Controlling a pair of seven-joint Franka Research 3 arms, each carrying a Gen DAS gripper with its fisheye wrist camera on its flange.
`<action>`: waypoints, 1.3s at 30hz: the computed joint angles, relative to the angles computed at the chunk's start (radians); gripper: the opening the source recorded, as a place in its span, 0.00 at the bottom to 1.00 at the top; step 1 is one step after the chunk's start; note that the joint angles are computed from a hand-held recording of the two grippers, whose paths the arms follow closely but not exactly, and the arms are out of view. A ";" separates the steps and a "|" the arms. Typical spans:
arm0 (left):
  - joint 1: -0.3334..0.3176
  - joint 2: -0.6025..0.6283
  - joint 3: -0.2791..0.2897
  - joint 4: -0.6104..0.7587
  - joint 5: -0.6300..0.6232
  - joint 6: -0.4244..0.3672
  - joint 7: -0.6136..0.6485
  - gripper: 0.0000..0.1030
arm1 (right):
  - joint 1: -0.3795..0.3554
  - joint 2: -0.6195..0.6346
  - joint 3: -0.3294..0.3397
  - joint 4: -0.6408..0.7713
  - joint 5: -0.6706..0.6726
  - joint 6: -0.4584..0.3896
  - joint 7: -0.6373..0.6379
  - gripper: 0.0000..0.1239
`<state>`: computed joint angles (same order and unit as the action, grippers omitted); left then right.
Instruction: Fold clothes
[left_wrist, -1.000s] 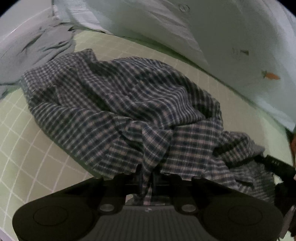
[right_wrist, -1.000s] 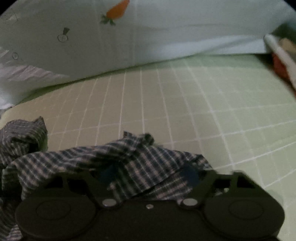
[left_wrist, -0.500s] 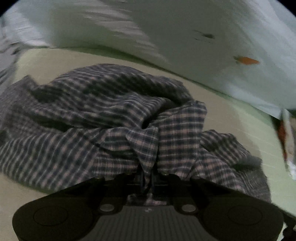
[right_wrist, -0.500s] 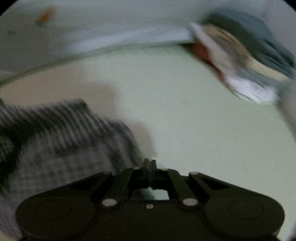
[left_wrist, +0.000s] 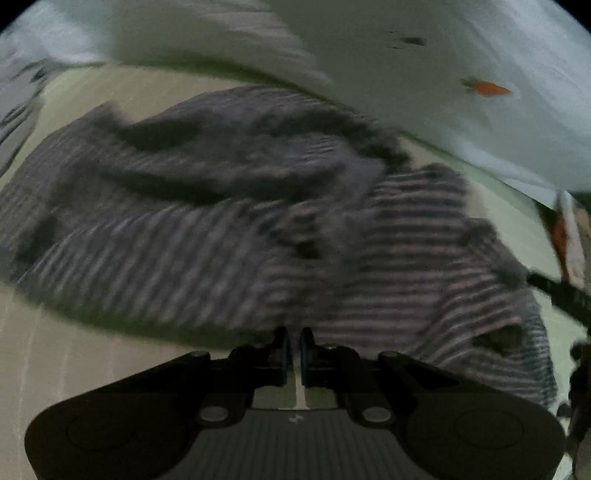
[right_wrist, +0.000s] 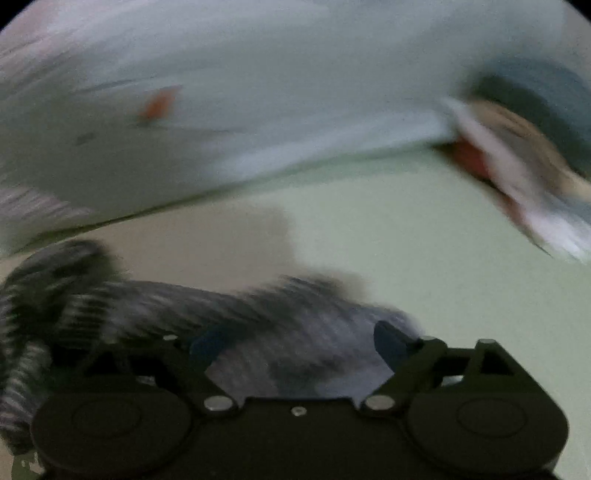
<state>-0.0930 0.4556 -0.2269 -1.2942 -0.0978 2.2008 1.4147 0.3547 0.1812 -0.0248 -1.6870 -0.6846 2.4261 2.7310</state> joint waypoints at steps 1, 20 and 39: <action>0.001 -0.017 0.010 -0.025 0.008 0.001 -0.022 0.05 | -0.011 0.046 0.011 0.051 0.038 0.033 -0.077 0.74; 0.004 0.017 -0.028 0.038 -0.037 0.096 -0.021 0.61 | 0.052 0.081 -0.071 0.053 0.264 0.072 -0.384 0.08; -0.005 0.019 0.008 0.034 -0.001 0.073 0.108 0.02 | 0.035 -0.102 0.088 -0.135 0.173 -0.143 0.023 0.08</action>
